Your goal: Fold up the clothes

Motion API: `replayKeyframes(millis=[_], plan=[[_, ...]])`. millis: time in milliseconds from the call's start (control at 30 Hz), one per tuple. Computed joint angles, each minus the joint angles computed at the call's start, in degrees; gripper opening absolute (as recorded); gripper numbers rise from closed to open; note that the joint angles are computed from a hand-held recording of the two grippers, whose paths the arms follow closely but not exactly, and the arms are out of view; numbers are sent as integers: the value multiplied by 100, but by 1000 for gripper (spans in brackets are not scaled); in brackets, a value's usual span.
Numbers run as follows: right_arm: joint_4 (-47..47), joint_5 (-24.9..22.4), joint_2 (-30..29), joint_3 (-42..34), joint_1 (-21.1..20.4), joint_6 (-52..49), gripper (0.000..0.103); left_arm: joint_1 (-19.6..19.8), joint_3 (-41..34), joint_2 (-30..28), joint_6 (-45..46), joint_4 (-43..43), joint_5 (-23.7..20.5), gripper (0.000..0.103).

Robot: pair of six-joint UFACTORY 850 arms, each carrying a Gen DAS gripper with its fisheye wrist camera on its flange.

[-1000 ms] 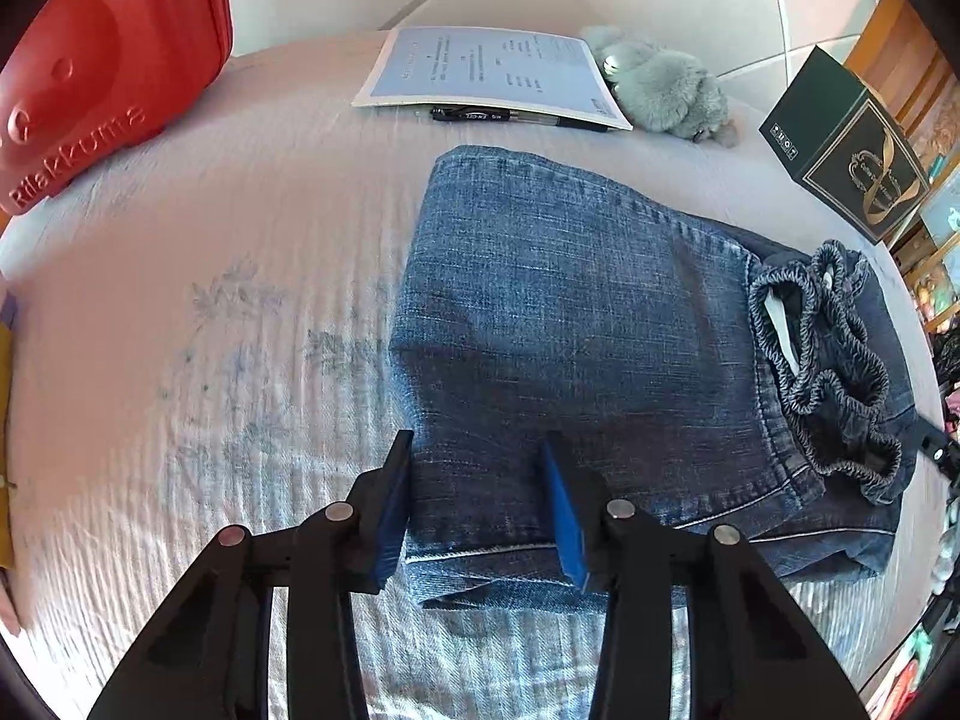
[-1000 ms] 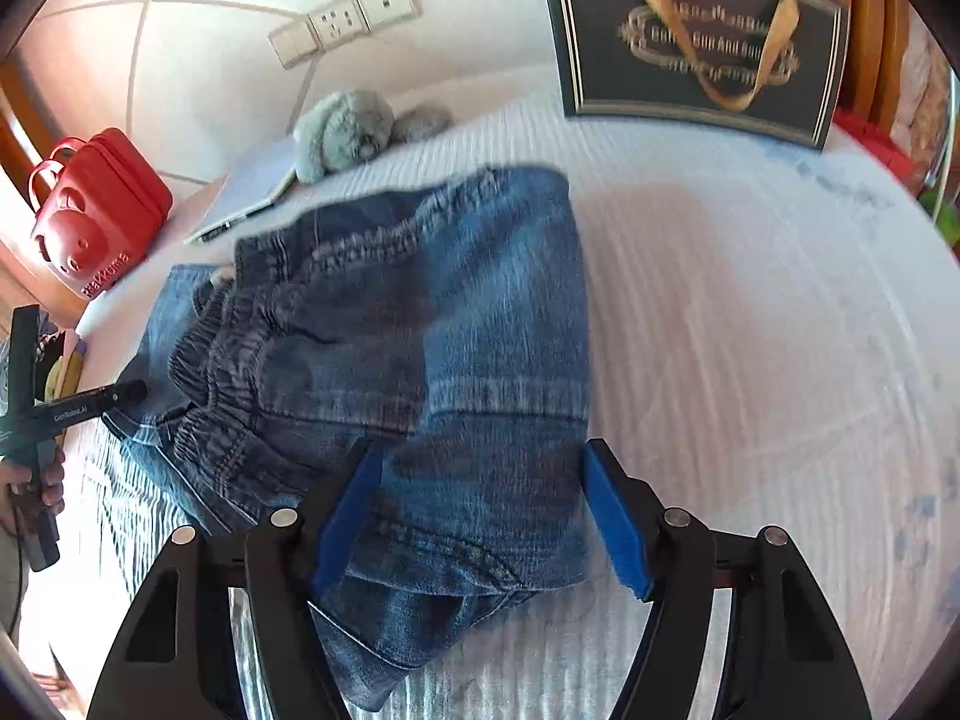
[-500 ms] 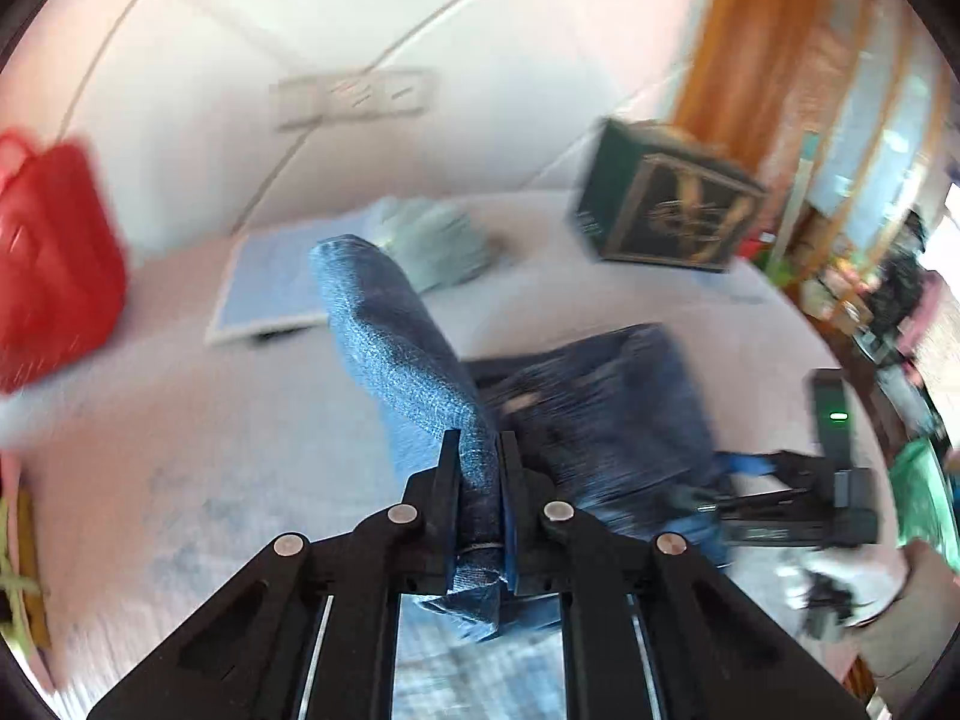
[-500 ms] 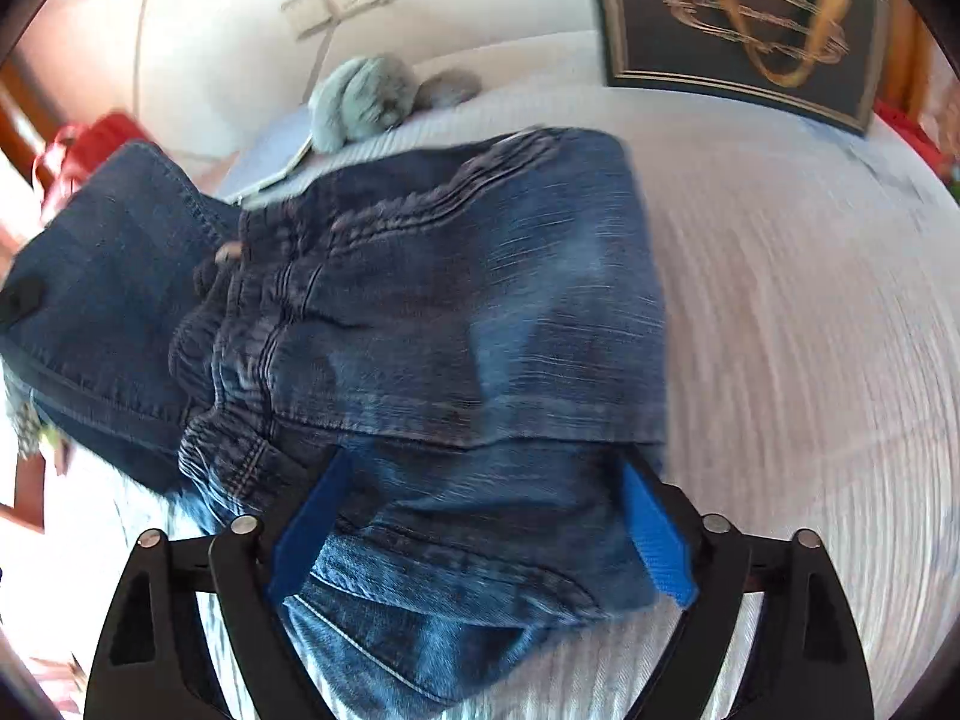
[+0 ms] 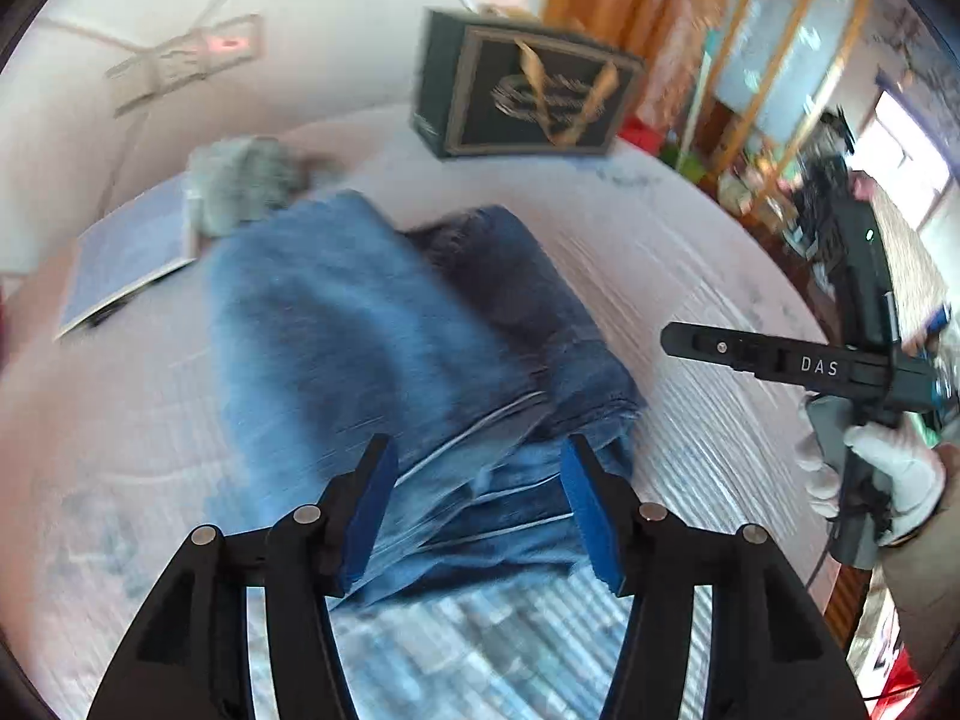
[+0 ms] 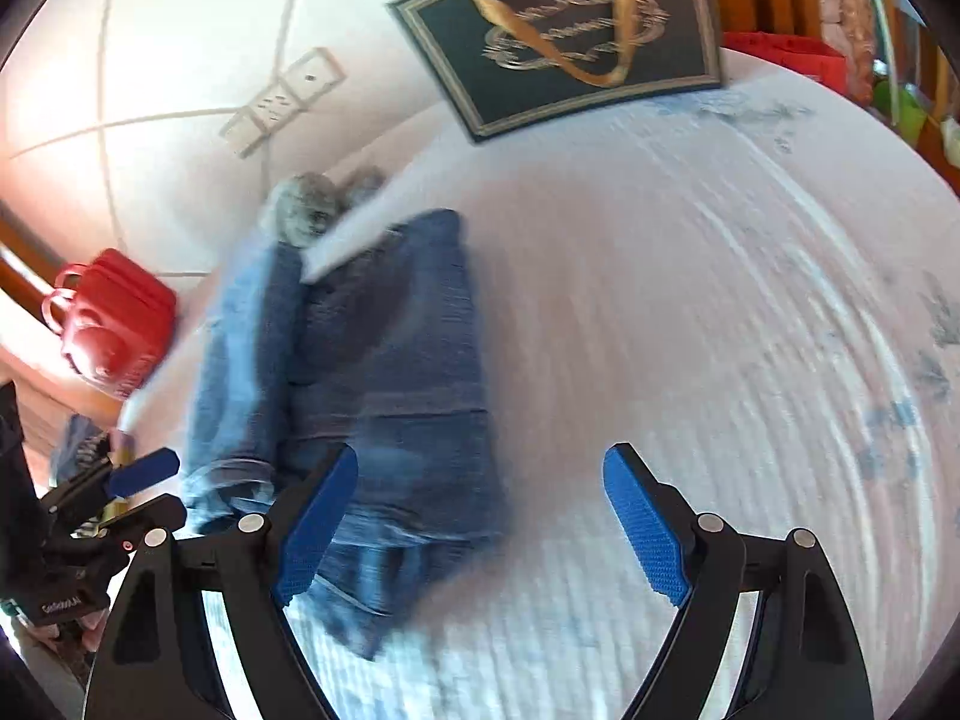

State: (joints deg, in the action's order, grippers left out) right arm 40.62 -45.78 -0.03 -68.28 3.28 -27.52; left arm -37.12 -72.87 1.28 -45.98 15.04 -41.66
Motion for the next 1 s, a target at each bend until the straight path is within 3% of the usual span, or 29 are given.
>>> replayKeyframes(millis=[67,133,267,367,400,433,467,533,633,767,900,1000], plan=[[532,-47,-68,-79,118,-336,84,194,281,385,-386,199,-127,64],[1036,-430,-321,-321,244,-527,84,421,484,630,-721,395,-329,64],[804,-479,-857,-826,695,-200,84,897,940,879,-1031,362,-421,65],[599,-516,-1268,-1208,954,-5,83,1185,1132,825,-957,145,-240,64],[357,-634,-1466,-1399,1060,140,60,1241,1167,790,-955,109,-205,65],[356,-883,-1661,-1568,1103,130,22,1303,1191,733,-947,57,-139,65],[416,-1083,-1774,-1678,1156,101,19,1367,1195,667,-950,-2,-100,65],[309,-986,-1569,-1698,1257,-283,9,1463,1180,576,-921,-197,0,65],[327,-851,-1047,-1528,1135,-712,7,1458,1149,603,-698,-503,370,65],[-482,-662,-742,-1189,635,5,7,1310,794,341,-344,-675,650,65],[-523,-632,-908,-760,312,520,10,1077,261,-342,-107,-671,459,65],[-527,-484,-939,-682,363,458,11,915,-115,-884,-421,-147,-98,64]])
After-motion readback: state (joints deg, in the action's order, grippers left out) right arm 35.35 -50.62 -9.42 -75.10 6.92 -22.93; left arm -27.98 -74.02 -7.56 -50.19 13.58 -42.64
